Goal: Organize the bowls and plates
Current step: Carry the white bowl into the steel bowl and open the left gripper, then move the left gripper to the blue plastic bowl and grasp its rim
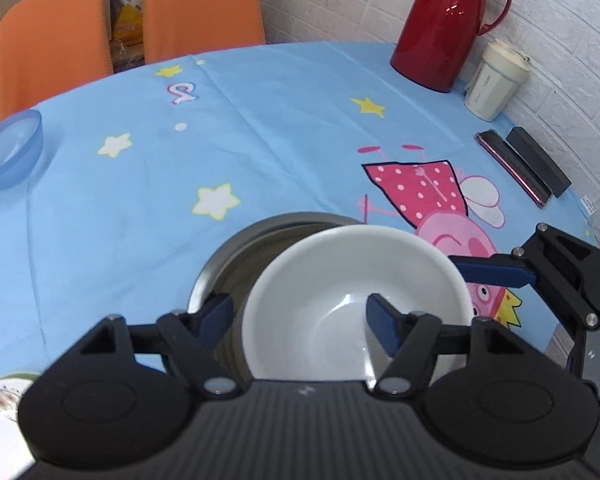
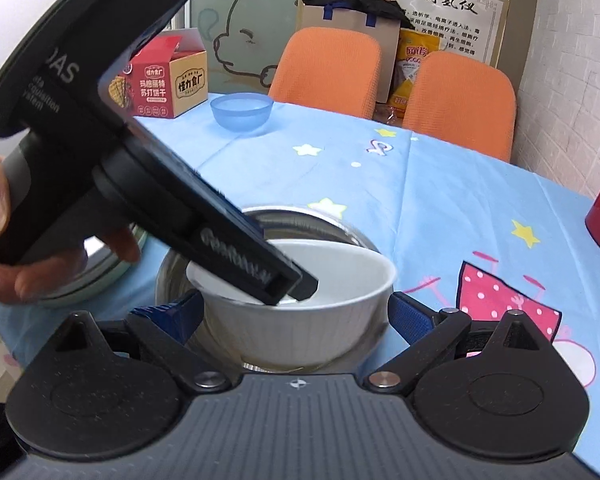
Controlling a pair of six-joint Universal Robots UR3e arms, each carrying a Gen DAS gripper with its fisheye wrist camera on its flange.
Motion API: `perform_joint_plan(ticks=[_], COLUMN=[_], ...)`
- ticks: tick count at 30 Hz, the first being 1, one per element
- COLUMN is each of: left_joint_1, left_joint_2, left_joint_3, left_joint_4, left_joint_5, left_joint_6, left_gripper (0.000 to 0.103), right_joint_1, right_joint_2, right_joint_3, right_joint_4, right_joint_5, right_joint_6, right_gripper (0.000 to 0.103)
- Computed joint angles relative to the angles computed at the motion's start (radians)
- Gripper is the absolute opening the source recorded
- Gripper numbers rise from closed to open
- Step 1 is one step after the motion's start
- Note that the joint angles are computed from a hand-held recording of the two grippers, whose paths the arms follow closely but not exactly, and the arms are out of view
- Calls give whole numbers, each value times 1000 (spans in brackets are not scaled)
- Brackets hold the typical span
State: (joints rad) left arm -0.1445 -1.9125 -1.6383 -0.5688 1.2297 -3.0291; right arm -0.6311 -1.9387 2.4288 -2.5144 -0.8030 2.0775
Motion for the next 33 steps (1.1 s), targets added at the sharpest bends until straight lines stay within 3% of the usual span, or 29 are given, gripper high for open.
perform_joint_plan(ticks=[3, 6, 9, 11, 13, 16, 18, 20, 22, 27, 33], left_joint_1=[38, 90, 109, 113, 117, 121, 131, 145, 157, 191, 230], left_joint_2=[65, 147, 219, 244, 254, 265, 274, 281, 288, 295, 324], left_joint_3=[-46, -113, -181, -204, -215, -226, -241, -253, -260, -263, -312], left_joint_4=[-20, -39, 4, 26, 32, 25, 29, 30, 29, 31, 45], left_joint_5=[-40, -111, -120, -115, -117, -105, -106, -116, -114, -134, -138], left_joint_6=[28, 49, 50, 36, 31, 34, 29, 34, 33, 31, 26], left_gripper=[74, 79, 79, 79, 79, 79, 79, 79, 79, 79, 79], right_joint_1=[-143, -321, -485, -542, -544, -408, -304, -245, -220, -261, -192], right_joint_2=[-170, -340, -433, -451, -447, -309, -165, -57, -22, -157, -147], right_joint_3=[20, -26, -101, -127, -114, -40, 4, 10, 3, -21, -47], right_joint_4=[287, 716, 1089, 1189, 1139, 718, 385, 238, 199, 363, 307], right_joint_5=[60, 113, 159, 209, 253, 238, 163, 112, 92, 154, 134], right_joint_6=[-166, -383, -566, -599, -541, -277, -99, -26, 17, -82, -40], right_gripper=[86, 86, 87, 87, 87, 87, 87, 87, 86, 87, 87])
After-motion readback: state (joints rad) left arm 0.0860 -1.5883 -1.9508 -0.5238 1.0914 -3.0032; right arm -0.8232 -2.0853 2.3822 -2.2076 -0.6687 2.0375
